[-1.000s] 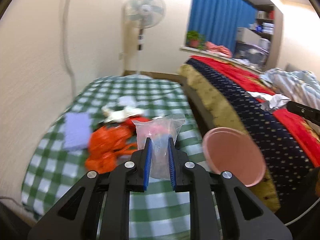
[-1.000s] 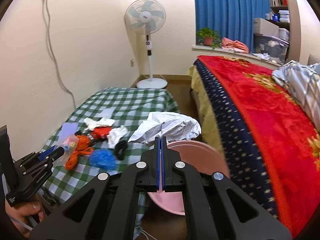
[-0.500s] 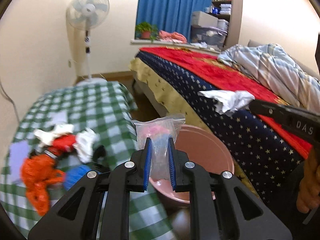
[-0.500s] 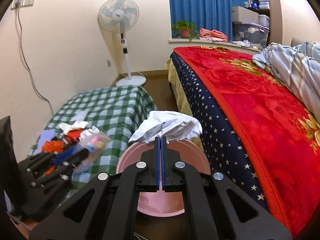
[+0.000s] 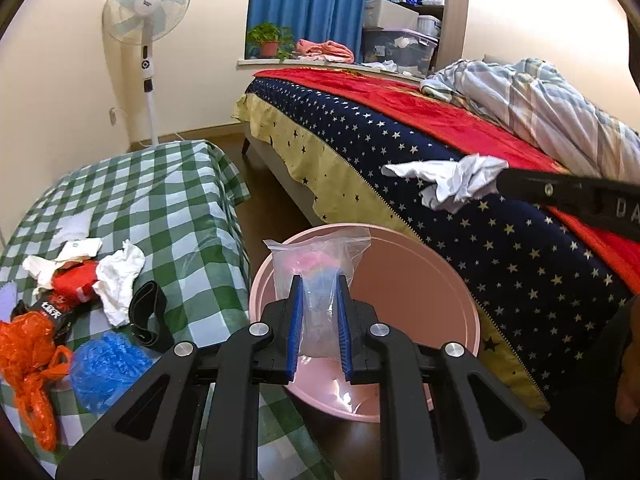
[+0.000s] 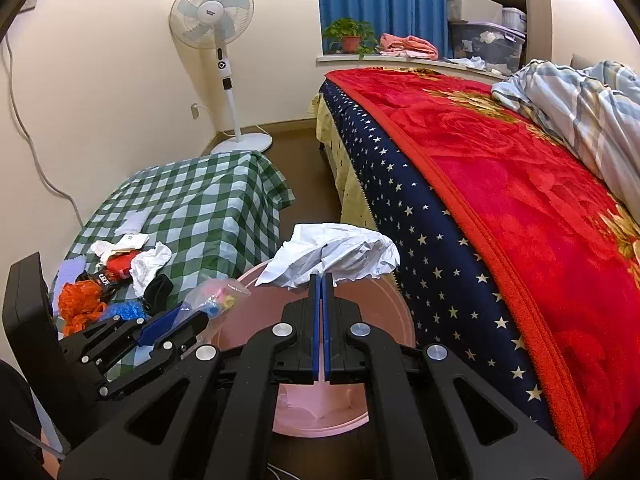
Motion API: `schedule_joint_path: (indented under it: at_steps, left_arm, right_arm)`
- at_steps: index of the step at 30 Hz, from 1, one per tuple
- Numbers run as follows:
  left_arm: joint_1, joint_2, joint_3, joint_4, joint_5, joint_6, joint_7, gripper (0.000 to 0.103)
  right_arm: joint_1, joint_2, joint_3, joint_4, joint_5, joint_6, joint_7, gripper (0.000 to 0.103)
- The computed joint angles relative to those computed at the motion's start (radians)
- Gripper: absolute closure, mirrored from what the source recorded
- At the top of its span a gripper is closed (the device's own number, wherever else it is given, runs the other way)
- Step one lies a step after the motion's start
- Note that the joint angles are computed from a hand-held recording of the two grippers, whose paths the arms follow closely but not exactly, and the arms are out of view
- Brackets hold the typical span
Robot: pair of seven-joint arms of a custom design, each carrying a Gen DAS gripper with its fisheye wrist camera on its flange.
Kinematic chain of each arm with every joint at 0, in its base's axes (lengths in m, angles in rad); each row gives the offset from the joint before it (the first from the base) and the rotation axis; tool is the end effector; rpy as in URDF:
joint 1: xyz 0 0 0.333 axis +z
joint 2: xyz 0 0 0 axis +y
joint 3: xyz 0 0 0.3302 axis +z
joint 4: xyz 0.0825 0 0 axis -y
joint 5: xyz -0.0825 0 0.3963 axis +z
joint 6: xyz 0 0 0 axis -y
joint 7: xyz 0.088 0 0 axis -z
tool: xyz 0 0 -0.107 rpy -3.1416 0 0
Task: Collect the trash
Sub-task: 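Carry the white paper in the right tool over the pink bin while the left tool carries the clear bag, then open the right tool over the pink bin while the left tool releases the clear bag, then move the right tool to the black strap while the left tool approaches the orange plastic bag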
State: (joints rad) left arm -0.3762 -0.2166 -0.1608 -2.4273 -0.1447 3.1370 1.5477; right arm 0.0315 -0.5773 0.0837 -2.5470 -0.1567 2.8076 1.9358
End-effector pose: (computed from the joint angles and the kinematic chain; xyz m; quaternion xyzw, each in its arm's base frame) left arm 0.4469 -0.2562 0.5070 -0.5009 0.7419 -0.3977 0.2014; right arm 0.4207 0.0613 0.5688 -0.6059 0.6817 -0.2748 0.3045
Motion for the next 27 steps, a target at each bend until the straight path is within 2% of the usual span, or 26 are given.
schedule_joint_path:
  at_steps: [4,6,7,8,9,10,11,17,27]
  left_arm:
    - [-0.065,0.016,0.053,0.016,-0.059,0.0,0.051,0.087]
    - [-0.145,0.024,0.116,0.026,-0.141,-0.006,0.13,0.087]
    - [-0.181,0.028,0.144,0.033,-0.191,-0.014,0.177,0.083]
    - [-0.182,0.03,0.141,0.036,-0.213,-0.019,0.195,0.069]
    - [-0.161,0.029,0.12,0.033,-0.215,-0.016,0.195,0.062]
    - [-0.131,0.025,0.09,0.026,-0.205,-0.004,0.183,0.058]
    - [-0.104,0.022,0.066,0.022,-0.189,-0.001,0.17,0.059]
    - [-0.083,-0.009,0.058,-0.003,-0.18,0.013,0.15,0.059]
    - [0.004,-0.095,0.032,-0.076,-0.07,0.047,0.025,0.059]
  right_arm:
    - [-0.012,0.003,0.012,0.004,-0.013,-0.007,0.009,0.102]
    - [-0.015,0.002,0.016,0.004,-0.018,-0.008,0.014,0.101]
    - [-0.029,-0.002,0.027,0.003,-0.027,-0.007,0.029,0.099]
    - [-0.04,-0.004,0.034,0.003,-0.035,-0.009,0.042,0.095]
    - [-0.052,-0.006,0.042,0.004,-0.042,-0.015,0.06,0.09]
    - [-0.059,-0.007,0.044,0.003,-0.046,-0.018,0.075,0.074]
    - [-0.067,-0.01,0.047,0.002,-0.053,-0.016,0.089,0.064]
    - [-0.07,-0.023,0.047,-0.008,-0.08,0.003,0.116,0.064]
    - [-0.053,-0.046,0.056,-0.024,-0.1,0.044,0.102,0.064]
